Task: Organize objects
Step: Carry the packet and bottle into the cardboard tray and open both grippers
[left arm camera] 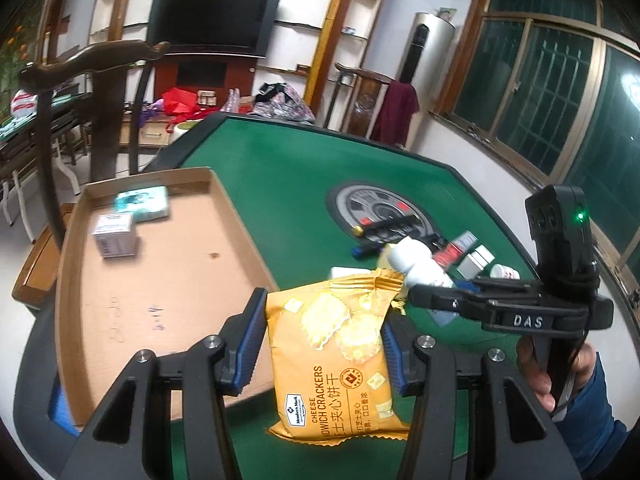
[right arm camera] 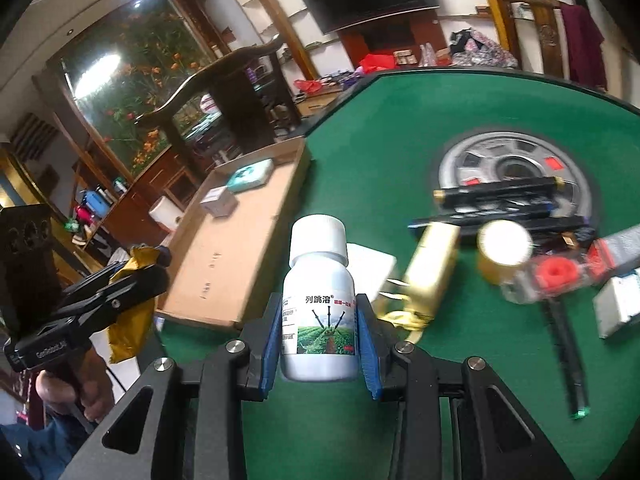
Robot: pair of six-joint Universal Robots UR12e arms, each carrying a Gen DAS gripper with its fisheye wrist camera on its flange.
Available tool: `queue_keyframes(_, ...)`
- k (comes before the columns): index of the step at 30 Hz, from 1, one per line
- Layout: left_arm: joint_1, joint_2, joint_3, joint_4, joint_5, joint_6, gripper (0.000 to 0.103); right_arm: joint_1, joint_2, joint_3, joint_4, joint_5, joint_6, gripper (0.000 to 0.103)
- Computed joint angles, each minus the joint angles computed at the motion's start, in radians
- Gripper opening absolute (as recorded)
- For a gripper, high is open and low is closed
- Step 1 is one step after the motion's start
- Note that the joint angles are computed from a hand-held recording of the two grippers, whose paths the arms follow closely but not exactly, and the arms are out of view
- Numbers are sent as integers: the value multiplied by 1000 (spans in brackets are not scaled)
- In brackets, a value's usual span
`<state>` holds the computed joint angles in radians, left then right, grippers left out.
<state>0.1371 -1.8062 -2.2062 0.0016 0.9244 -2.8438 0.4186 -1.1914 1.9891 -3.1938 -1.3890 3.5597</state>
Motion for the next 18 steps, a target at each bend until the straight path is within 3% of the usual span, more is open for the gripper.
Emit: queue_keyframes(18, 114, -35, 54, -40, 1, -51, 50, 74, 122, -251, 216, 28, -57, 38)
